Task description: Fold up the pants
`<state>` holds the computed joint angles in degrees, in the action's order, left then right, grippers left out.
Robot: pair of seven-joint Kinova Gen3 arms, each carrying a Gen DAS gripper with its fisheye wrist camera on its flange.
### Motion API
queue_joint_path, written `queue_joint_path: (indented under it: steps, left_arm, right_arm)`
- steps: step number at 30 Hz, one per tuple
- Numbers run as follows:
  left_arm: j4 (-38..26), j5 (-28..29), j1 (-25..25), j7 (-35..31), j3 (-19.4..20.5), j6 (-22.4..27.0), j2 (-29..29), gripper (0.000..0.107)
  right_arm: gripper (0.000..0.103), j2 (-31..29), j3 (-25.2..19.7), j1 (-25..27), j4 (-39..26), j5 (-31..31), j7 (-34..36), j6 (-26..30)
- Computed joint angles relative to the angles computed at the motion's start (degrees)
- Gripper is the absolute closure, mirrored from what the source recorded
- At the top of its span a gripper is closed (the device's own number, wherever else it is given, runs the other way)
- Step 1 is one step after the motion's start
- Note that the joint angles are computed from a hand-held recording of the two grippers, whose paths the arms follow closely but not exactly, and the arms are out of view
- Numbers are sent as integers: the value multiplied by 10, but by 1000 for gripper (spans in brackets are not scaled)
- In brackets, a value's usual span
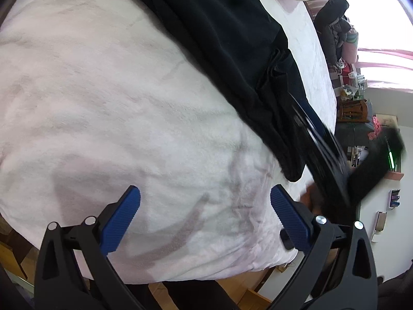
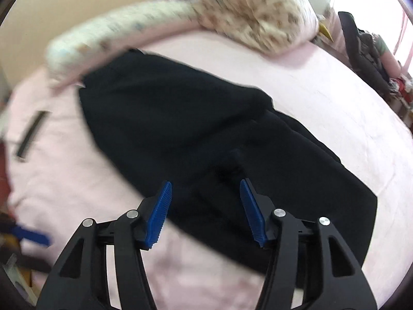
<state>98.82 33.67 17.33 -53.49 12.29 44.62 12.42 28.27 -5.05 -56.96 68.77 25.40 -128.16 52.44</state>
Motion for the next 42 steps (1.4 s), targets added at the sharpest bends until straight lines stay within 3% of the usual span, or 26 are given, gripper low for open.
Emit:
queue_joint_path:
  steps: [3, 6, 8, 11, 14, 15, 16, 20, 25, 29, 32, 35, 41, 42]
  left_arm:
    - [4, 3, -1, -2, 0, -3, 0, 6]
    - [4, 7, -1, -4, 2, -6, 4, 6]
    - [14, 17, -5, -13, 3, -9, -2, 6]
    - [21, 22, -7, -20, 2, -7, -5, 6]
    - [31, 29, -11, -23, 0, -4, -10, 6]
    - [35, 32, -13, -24, -2, -4, -12, 6]
    - [37, 32, -13, -23, -3, -4, -14, 6]
    - [50, 35, -18, -22, -9, -7, -23, 6]
    - [63, 48, -24, -23, -11, -14, -27, 6]
    - [62, 55, -27, -33, -10, -12, -26, 6]
    - [58, 52, -27, -35, -11, -5, -24, 6]
    - [58, 53, -29, -35, -13, -4, -27, 6]
    - [54, 49, -35, -26, -18, -1, -25, 6]
    - [53, 50, -37, -28, -18, -1, -24, 6]
  right_arm:
    - [50, -48, 49, -25, 71, 11, -70, -46]
    - [60, -39, 29, 20, 72, -3, -98, -38]
    - [64, -22, 0, 41, 56, 10, -75, -28]
    - [68, 4, -1, 28, 26, 33, -22, -8]
    - [68, 42, -2, 26, -27, 20, 33, 36]
    - [73, 56, 2, 20, -45, 21, 51, 55]
    - [87, 65, 8, 14, -56, 24, 63, 65]
    - [95, 52, 27, -8, -39, 42, 66, 57]
    - [97, 41, 29, -27, -37, 70, 62, 62]
    - [97, 63, 19, -23, -62, 57, 89, 77]
    - [97, 104, 22, -29, -108, 41, 131, 129]
    - [97, 99, 29, -33, -106, 36, 129, 126]
    - [97, 10, 31, 14, -16, -17, 19, 7]
    - [85, 2, 27, 25, -4, -25, -2, -12]
